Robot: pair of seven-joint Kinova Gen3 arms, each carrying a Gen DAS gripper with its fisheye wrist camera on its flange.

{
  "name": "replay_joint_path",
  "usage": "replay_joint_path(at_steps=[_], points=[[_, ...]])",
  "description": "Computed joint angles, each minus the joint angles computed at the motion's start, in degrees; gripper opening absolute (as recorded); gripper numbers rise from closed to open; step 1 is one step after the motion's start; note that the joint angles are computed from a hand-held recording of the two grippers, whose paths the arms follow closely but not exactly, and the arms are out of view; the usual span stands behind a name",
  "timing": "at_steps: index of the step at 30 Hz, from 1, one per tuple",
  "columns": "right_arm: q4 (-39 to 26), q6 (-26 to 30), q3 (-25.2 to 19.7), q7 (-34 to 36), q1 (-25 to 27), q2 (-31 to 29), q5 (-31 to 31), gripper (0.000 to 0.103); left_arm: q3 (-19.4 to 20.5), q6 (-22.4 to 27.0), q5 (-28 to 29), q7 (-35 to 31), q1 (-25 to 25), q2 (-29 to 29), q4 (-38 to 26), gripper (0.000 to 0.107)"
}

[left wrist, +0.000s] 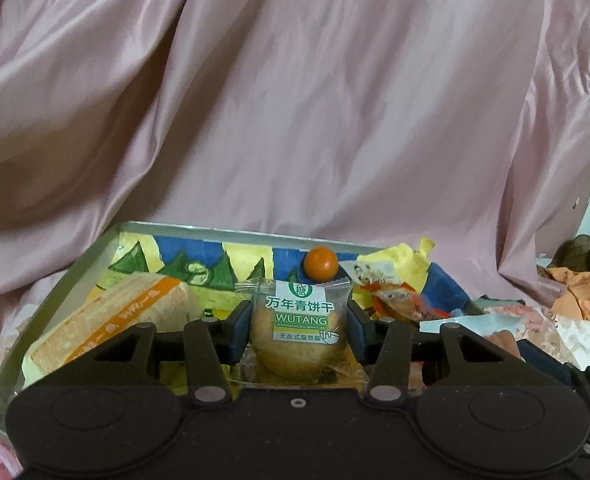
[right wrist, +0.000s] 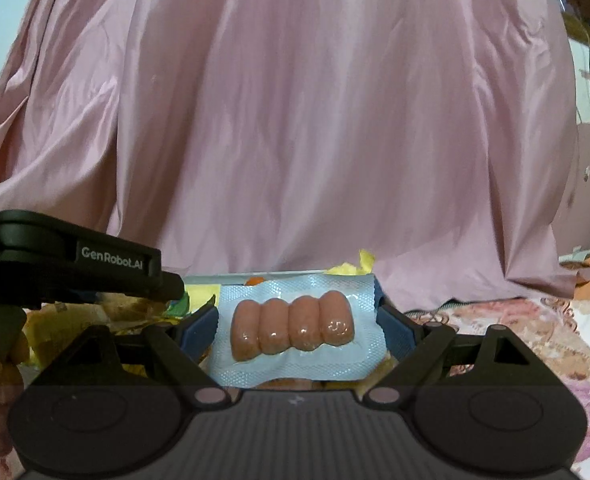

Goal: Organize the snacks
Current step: 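Lift the pastry and sausage pack and carry both over the tray, then lower both snacks into the tray and open both grippers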

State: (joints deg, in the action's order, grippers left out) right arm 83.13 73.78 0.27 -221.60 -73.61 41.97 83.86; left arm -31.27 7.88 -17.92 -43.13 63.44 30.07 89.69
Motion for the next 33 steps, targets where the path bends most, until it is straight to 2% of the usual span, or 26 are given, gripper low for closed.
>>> replay_joint_path(at_steps=[2, 10, 18, 20, 22, 23, 25, 29, 33], points=[[0.0, -0.7, -0.2, 0.3, 0.3, -0.3, -0.1, 0.089, 0.6, 0.3, 0.1, -0.2, -0.6, 0.0, -0.1, 0.051], [-0.1, -2.1, -0.5, 1.3, 0.7, -0.7, -1.1, 0.09, 7.6, 3.3, -0.3, 0.2, -6.2, -0.6, -1.5, 0.051], [0.0, -3.1, -0.4, 1.6, 1.0, -1.0, -1.5, 0.09, 8.7, 3.5, -2.7, 2.3, -6.8, -0.7, -1.4, 0.052], [0.0, -3.5, -0.4, 1.8, 1.2, -1.0, -1.6, 0.091, 8.9, 3.4, -3.0, 2.7, -6.9, -0.7, -1.4, 0.059], [-0.2, -3.5, -0.3, 2.0, 1.1, -1.0, -1.8, 0.091, 7.9, 2.8, -3.2, 3.8, -6.0, -0.8, -1.0, 0.079], [-0.2, -3.5, -0.3, 2.0, 1.1, -1.0, -1.8, 0.092, 6.9, 2.6, -3.3, 4.5, -5.2, -0.7, -0.8, 0.082], [-0.3, -3.3, -0.2, 1.7, 1.0, -0.9, -1.9, 0.092, 6.4, 2.3, -3.1, 5.2, -4.8, -1.0, -0.5, 0.086], [0.0, -2.3, 0.2, 0.2, 0.4, -0.8, -1.5, 0.101, 4.3, 1.8, -3.5, 6.3, -2.9, -1.3, -0.2, 0.094], [0.0, -1.0, 0.1, -0.6, 0.1, -1.0, -1.4, 0.103, 1.0, 0.8, -3.8, 7.7, 0.1, -1.7, 0.5, 0.096]])
